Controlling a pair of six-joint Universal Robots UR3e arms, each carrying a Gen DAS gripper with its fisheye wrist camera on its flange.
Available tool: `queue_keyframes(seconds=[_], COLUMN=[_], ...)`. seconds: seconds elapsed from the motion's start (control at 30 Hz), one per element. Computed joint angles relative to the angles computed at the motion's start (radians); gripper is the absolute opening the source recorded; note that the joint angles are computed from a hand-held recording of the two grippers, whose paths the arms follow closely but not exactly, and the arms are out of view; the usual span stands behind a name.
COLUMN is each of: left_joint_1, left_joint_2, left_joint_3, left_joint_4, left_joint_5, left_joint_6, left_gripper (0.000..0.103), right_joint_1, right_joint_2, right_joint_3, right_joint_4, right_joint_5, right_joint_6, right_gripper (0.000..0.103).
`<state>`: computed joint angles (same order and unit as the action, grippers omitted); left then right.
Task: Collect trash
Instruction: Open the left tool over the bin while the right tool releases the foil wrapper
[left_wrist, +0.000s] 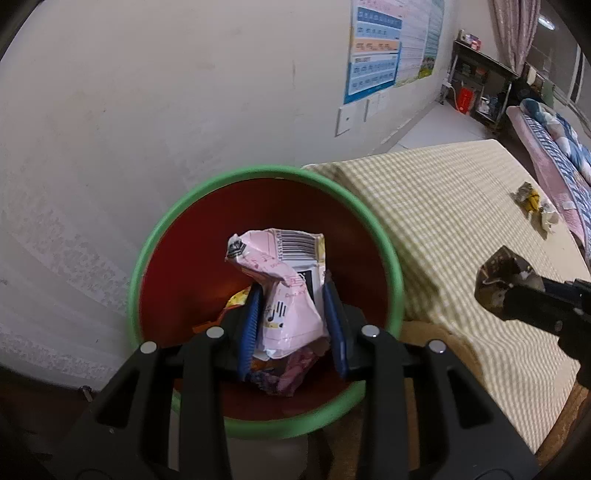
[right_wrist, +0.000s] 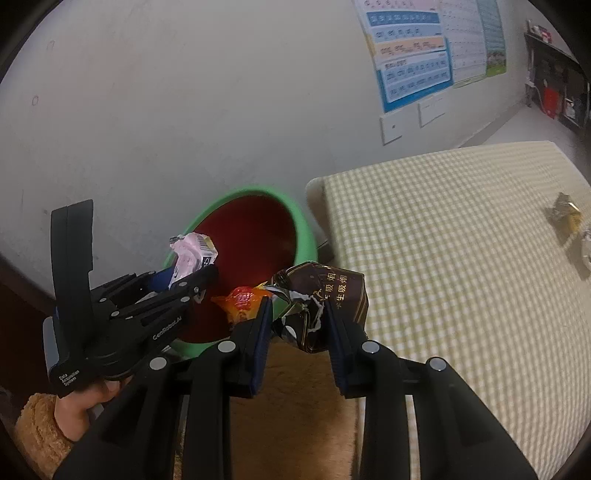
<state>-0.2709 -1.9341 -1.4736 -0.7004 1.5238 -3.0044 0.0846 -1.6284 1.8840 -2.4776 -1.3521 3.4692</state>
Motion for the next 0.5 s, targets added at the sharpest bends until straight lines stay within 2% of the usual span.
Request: queue_keyframes(seconds=[0.5], left_joint_1=[0.065], left_joint_2=[-0.003], left_joint_3=[-0.045], left_joint_4=[0.014], left_joint_5=[0.012], left_joint_6=[-0.008], left_gripper=[0.032], right_joint_1=[0.056], right_joint_2=[0.256], right_joint_3=[-0.248], right_joint_4=[-0.018], right_joint_5=[0.075], right_joint_6=[-0.001], right_gripper=[0.029])
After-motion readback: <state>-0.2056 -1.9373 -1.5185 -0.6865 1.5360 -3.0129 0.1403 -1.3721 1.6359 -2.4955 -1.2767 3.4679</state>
